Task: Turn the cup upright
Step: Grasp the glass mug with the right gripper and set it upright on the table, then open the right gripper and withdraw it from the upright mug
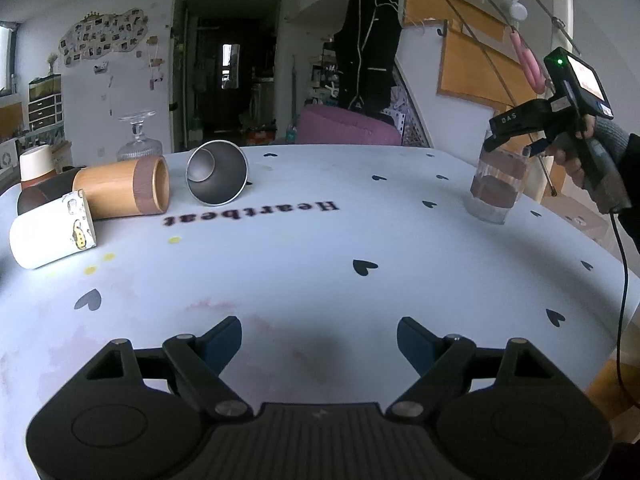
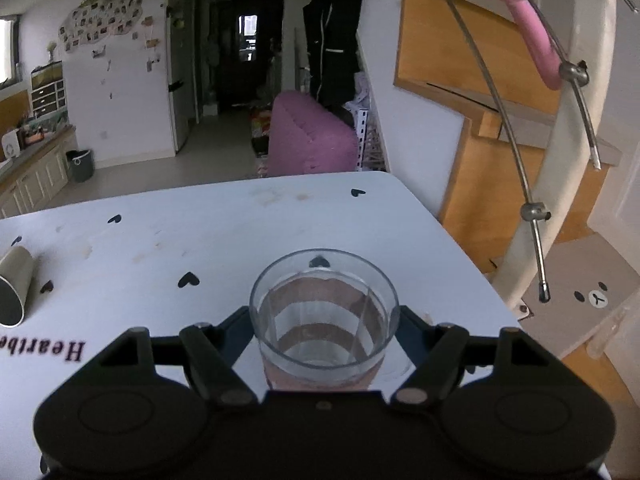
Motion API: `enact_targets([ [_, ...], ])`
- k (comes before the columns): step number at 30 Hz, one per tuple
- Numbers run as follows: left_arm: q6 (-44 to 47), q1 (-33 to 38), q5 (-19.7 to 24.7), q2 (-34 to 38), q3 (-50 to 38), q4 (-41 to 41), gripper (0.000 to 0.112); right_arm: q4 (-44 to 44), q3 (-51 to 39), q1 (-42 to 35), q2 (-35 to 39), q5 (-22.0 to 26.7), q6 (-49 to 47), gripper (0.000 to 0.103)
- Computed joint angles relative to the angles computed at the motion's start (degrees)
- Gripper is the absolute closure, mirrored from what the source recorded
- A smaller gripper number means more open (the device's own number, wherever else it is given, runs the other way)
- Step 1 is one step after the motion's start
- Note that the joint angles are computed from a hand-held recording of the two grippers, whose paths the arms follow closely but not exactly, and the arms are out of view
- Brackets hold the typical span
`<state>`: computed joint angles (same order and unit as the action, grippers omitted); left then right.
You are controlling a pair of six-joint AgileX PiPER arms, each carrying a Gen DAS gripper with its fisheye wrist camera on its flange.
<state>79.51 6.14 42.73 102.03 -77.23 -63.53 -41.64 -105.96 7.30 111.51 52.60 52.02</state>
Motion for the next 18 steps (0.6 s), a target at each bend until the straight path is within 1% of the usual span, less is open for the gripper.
enact_targets([
  [4, 0.2, -0.1, 0.0, -0.3, 0.1, -0.2, 0.027, -2.5, 1.7, 0.5, -0.3, -1.2, 2.6, 0.025],
  [6, 0.2, -0.2, -0.1, -0.4, 0.1, -0.3, 0.027, -4.8, 4.7, 1.5, -2.1, -2.2, 5.9, 0.016],
  [10, 0.3, -0.4, -0.4, -0.7, 0.2, -0.9, 0.027, -10.8, 15.2, 3.9, -9.6, -6.5, 15.4, 0.013],
  [12, 0.6, -0.7, -0.9, -1.1, 0.4, -1.1, 0.027, -14.9, 20.7, 6.0, -13.3, -7.7, 21.1, 0.013],
  [16, 0.8, -1.6, -1.7, -1.9, 0.6, -1.3, 0.027, -23.9, 31.0, 11.5, -19.5, -7.9, 33.1, 0.011],
  [18, 1.1, -2.1, -1.8, -2.3, 0.6, -1.7, 0.027, -27.8, 35.4, 14.6, -22.0, -6.8, 38.7, 0.010],
])
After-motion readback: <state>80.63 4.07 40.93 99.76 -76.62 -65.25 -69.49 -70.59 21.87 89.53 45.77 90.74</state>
